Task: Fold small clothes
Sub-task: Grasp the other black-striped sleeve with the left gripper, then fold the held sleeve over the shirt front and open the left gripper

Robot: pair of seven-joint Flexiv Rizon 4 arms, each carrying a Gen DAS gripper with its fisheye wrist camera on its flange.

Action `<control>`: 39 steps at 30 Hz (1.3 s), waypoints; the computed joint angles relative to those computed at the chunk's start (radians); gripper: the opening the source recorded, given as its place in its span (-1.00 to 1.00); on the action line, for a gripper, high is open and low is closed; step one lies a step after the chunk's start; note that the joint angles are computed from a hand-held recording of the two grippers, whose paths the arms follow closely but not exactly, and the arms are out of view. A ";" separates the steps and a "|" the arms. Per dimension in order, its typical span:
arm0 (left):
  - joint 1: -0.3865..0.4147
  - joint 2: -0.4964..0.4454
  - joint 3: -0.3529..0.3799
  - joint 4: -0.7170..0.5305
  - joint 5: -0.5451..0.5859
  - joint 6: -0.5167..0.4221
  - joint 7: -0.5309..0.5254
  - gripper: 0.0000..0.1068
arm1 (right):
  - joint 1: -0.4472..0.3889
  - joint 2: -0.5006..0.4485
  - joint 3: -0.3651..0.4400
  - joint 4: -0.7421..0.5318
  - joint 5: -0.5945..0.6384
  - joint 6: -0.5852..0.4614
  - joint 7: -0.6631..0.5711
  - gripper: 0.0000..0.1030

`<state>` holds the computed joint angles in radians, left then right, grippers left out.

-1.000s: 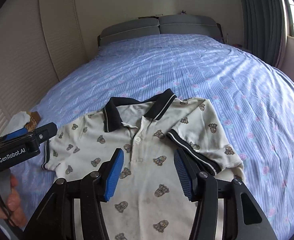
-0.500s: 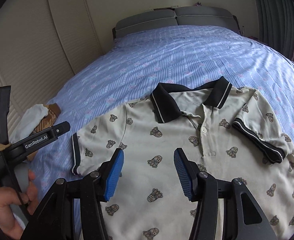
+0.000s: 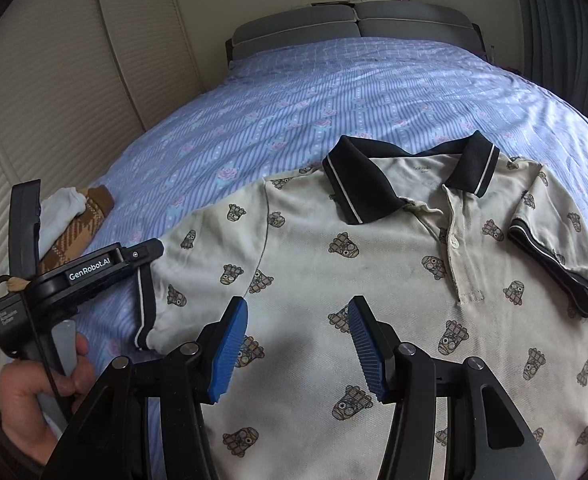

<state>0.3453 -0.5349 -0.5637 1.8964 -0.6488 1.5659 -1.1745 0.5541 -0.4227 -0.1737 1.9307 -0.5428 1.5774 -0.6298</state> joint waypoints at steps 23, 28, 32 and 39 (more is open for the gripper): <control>-0.412 0.112 0.479 -0.112 0.241 -0.136 -0.219 -0.89 | -0.026 0.086 -0.048 0.091 -0.084 0.017 0.068 0.03; -0.485 0.110 0.517 -0.183 0.342 -0.186 -0.291 -0.89 | -0.051 0.125 -0.069 0.141 -0.095 0.052 0.075 0.03; -0.544 0.073 0.538 -0.274 0.418 -0.252 -0.353 -0.89 | -0.068 0.152 -0.093 0.176 -0.084 0.079 0.069 0.03; -0.615 -0.021 0.546 -0.405 0.507 -0.354 -0.434 -0.89 | -0.127 0.159 -0.084 0.204 0.007 0.103 0.008 0.03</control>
